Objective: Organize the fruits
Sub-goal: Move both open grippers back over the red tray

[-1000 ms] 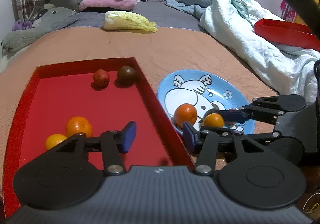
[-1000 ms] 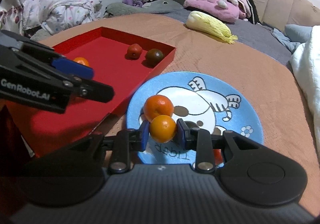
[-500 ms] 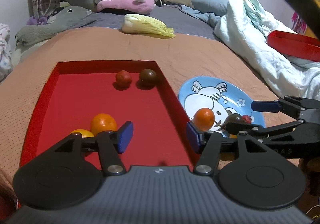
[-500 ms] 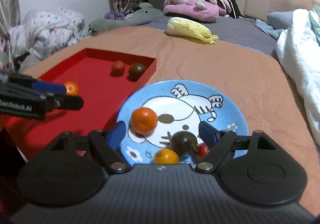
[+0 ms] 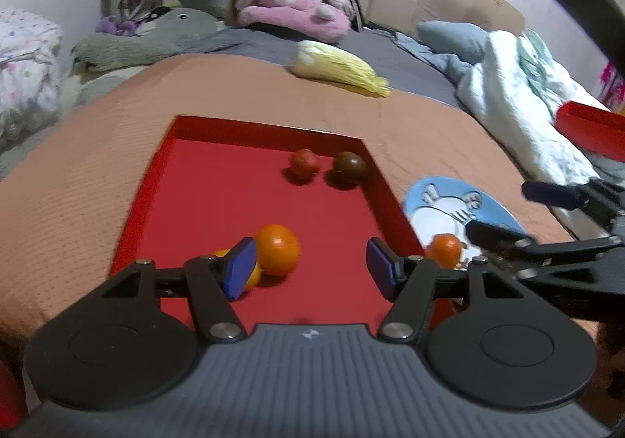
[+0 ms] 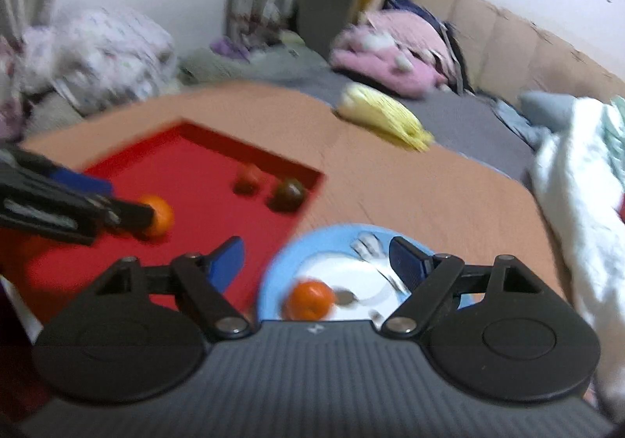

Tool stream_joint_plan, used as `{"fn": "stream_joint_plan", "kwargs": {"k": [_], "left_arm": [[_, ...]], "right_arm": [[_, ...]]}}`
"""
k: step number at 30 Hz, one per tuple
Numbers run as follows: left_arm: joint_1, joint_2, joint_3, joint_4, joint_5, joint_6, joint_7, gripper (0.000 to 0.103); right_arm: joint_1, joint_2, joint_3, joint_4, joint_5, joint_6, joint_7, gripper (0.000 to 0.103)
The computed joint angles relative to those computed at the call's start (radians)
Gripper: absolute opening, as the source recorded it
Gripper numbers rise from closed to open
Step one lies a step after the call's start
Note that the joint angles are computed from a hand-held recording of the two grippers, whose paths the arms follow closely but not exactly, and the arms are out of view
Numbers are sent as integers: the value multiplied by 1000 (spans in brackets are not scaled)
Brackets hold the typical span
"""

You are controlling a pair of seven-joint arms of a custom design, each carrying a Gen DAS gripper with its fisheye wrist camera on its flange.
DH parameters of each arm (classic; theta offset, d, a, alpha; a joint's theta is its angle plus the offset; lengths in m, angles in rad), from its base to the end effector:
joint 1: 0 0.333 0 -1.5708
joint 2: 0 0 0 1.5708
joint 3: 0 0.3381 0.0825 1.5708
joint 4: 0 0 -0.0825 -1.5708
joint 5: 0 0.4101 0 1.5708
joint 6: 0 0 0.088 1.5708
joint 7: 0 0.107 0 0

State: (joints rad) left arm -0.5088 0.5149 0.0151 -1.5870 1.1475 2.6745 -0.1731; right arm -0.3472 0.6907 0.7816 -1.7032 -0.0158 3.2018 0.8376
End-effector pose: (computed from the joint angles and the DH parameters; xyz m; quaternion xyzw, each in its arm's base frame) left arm 0.6521 -0.3846 0.3922 -0.7301 0.5208 -0.3455 0.2762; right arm 0.7289 0.1965 0.4001 -0.8053 0.3233 -0.2735 0.4149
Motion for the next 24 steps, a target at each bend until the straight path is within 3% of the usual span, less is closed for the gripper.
{"fn": "stream_joint_plan", "kwargs": {"k": [2, 3, 6, 9, 13, 18, 24], "left_arm": [[-3, -19, 5, -24, 6, -14, -25, 68], [-1, -28, 6, -38, 10, -18, -40, 68], [8, -54, -1, -69, 20, -37, -75, 68], [27, -75, -17, -93, 16, -56, -83, 68], [44, -87, -36, -108, 4, -74, -87, 68], [48, -84, -46, -107, 8, -94, -88, 68], [49, -70, -50, -90, -10, -114, -78, 68]], "right_arm": [[-89, 63, 126, -5, -22, 14, -34, 83], [-95, 71, 136, -1, -30, 4, -33, 83], [-23, 45, 54, 29, -16, -51, -19, 83], [8, 37, 24, 40, 25, -88, -33, 83], [19, 33, 26, 65, 77, -179, -68, 83], [-8, 69, 91, 116, 148, -328, -161, 83], [38, 74, 65, 147, 194, -382, -245, 83]]}}
